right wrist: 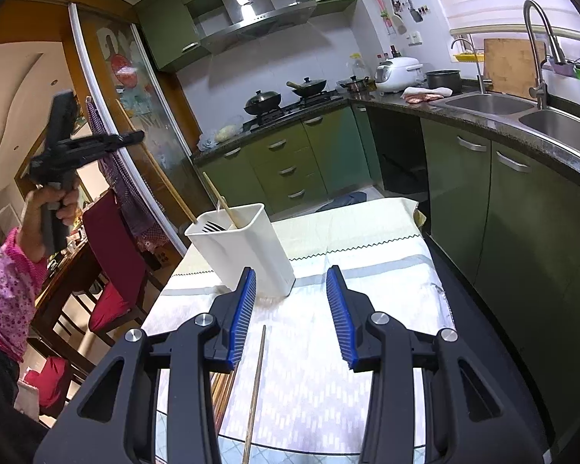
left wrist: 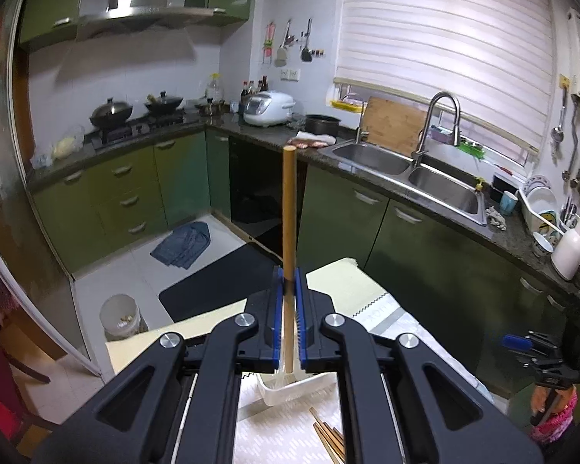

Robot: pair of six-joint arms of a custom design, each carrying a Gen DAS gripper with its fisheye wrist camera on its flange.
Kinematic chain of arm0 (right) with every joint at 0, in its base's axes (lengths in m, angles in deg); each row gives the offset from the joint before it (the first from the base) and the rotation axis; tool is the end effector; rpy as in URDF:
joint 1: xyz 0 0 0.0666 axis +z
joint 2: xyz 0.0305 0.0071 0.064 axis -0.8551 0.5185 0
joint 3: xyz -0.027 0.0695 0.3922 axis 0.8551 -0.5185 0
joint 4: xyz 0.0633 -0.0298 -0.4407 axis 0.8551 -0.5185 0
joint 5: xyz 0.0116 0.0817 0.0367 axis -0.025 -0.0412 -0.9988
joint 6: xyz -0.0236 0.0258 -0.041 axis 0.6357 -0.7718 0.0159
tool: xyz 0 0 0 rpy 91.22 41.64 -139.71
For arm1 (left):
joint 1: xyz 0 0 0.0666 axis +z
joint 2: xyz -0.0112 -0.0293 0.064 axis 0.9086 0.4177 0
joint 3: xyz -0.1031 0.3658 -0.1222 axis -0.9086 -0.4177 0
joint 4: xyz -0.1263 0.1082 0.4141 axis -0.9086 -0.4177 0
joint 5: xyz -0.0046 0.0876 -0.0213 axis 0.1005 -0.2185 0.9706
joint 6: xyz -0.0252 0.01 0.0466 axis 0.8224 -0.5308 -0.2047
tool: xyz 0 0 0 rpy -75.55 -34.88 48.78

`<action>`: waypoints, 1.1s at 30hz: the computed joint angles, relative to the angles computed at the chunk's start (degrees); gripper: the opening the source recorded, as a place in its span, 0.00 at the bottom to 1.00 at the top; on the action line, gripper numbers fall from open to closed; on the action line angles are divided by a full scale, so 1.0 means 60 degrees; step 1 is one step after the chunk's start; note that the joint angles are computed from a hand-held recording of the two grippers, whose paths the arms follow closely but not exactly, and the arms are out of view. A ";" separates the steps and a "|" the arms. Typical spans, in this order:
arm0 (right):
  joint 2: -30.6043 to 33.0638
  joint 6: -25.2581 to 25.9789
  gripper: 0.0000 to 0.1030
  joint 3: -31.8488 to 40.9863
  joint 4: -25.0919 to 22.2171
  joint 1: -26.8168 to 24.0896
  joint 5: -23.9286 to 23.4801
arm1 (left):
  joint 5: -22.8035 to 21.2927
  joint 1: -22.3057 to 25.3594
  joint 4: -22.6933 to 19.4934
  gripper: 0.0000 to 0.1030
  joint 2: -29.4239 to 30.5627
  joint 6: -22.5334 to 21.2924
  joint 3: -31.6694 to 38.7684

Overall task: Organize utensils
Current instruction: 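Carry the chopstick over the holder and open the left tool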

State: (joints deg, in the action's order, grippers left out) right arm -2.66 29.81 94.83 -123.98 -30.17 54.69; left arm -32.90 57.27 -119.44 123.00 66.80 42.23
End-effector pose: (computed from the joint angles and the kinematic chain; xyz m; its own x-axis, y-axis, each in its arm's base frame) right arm 0.5042 0.2856 0.5362 -0.5969 -0.0248 -0.8020 -0.5277 0.7651 0.3691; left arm 0.5931 -0.0835 0.6659 -0.5643 -0.0105 -0.8255 0.0726 0.9954 -0.0623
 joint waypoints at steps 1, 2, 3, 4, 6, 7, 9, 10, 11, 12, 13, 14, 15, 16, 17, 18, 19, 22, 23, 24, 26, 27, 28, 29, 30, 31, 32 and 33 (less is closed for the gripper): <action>0.0008 -0.0010 0.37 0.0025 -0.0029 0.0000 0.0024 | 0.0052 0.0032 0.0013 0.06 0.0060 0.0024 -0.0083; 0.0012 -0.0022 0.37 0.0037 -0.0058 -0.0009 0.0043 | 0.0040 0.0050 0.0038 0.06 0.0106 0.0043 -0.0191; 0.0008 -0.0038 0.37 0.0028 -0.0076 -0.0021 0.0059 | 0.0028 0.0052 0.0078 0.06 0.0121 0.0060 -0.0319; -0.0015 -0.0052 0.37 -0.0010 -0.0075 -0.0021 0.0078 | 0.0030 0.0053 0.0038 0.06 0.0180 0.0060 -0.0399; -0.0024 -0.0050 0.37 -0.0055 -0.0116 -0.0053 0.0104 | 0.0003 0.0048 -0.0074 0.06 0.0258 0.0116 -0.0592; -0.0023 -0.0055 0.37 -0.0064 -0.0132 -0.0054 0.0116 | 0.0001 0.0040 -0.0089 0.06 0.0278 0.0147 -0.0683; -0.0021 -0.0053 0.37 -0.0077 -0.0170 -0.0061 0.0101 | -0.0089 0.0027 -0.0221 0.06 0.0337 0.0203 -0.0850; -0.0015 -0.0058 0.37 -0.0085 -0.0169 -0.0062 0.0084 | -0.0097 0.0017 -0.0339 0.06 0.0397 0.0191 -0.0869; -0.0012 -0.0059 0.37 -0.0097 -0.0163 -0.0052 0.0070 | -0.0119 0.0001 -0.0392 0.06 0.0426 0.0186 -0.0898; -0.0001 -0.0046 0.37 -0.0096 -0.0169 -0.0033 0.0058 | -0.0167 -0.0019 -0.0463 0.06 0.0465 0.0198 -0.0915; -0.0001 -0.0044 0.37 -0.0093 -0.0175 -0.0016 0.0045 | -0.0149 -0.0034 -0.0517 0.06 0.0500 0.0187 -0.0926; 0.0009 -0.0038 0.37 -0.0068 -0.0193 0.0007 0.0034 | -0.0155 -0.0056 -0.0559 0.06 0.0532 0.0111 -0.0934; 0.0012 -0.0019 0.37 -0.0058 -0.0210 0.0037 0.0041 | -0.0218 -0.0086 -0.0583 0.07 0.0543 0.0056 -0.0946; 0.0014 0.0022 0.37 -0.0049 -0.0245 0.0067 0.0058 | -0.0254 -0.0124 -0.0618 0.11 0.0572 0.0026 -0.0923; 0.0042 0.0037 0.37 0.0014 -0.0301 0.0091 0.0072 | -0.0261 -0.0145 -0.0616 0.15 0.0561 0.0018 -0.0955; 0.0038 0.0051 0.37 0.0017 -0.0321 0.0109 0.0084 | -0.0306 -0.0188 -0.0602 0.24 0.0520 0.0067 -0.0999; 0.0035 0.0074 0.37 0.0025 -0.0353 0.0129 0.0101 | -0.0312 -0.0214 -0.0564 0.32 0.0461 0.0094 -0.1069; 0.0134 0.0210 0.37 0.0213 -0.0696 0.0191 0.0219 | -0.0519 -0.0396 -0.0565 0.46 0.0194 0.0091 -0.1313; 0.0223 0.0267 0.40 0.0334 -0.0808 0.0182 0.0197 | -0.0637 -0.0491 -0.0637 0.50 0.0028 0.0177 -0.1486; 0.0339 0.0416 0.42 0.0491 -0.1065 0.0230 0.0242 | -0.0746 -0.0566 -0.0711 0.56 -0.0081 0.0262 -0.1608; 0.0588 0.0651 0.43 0.0810 -0.1526 0.0349 0.0417 | -0.1013 -0.0778 -0.1020 0.56 -0.0399 0.0564 -0.2090; 0.0681 0.0753 0.43 0.0893 -0.1657 0.0389 0.0414 | -0.1062 -0.0893 -0.1316 0.56 -0.0530 0.0811 -0.2405; 0.0754 0.0813 0.43 0.0933 -0.1727 0.0433 0.0437 | -0.1048 -0.0997 -0.1609 0.56 -0.0610 0.1059 -0.2708; 0.0798 0.0840 0.44 0.0943 -0.1771 0.0474 0.0489 | -0.0938 -0.1097 -0.1969 0.56 -0.0638 0.1329 -0.3023; 0.0898 0.0873 0.45 0.1025 -0.1872 0.0510 0.0492 | -0.0775 -0.1149 -0.2126 0.56 -0.0676 0.1520 -0.3302; 0.0933 0.0889 0.48 0.1015 -0.1872 0.0531 0.0426 | -0.0569 -0.1214 -0.2276 0.56 -0.0706 0.1800 -0.3680; 0.1002 0.0922 0.54 0.1053 -0.1920 0.0562 0.0351 | -0.0478 -0.1247 -0.2390 0.56 -0.0689 0.1972 -0.3912; 0.1045 0.0968 0.58 0.1068 -0.1960 0.0596 0.0339 | -0.0377 -0.1319 -0.2529 0.56 -0.0650 0.2182 -0.4204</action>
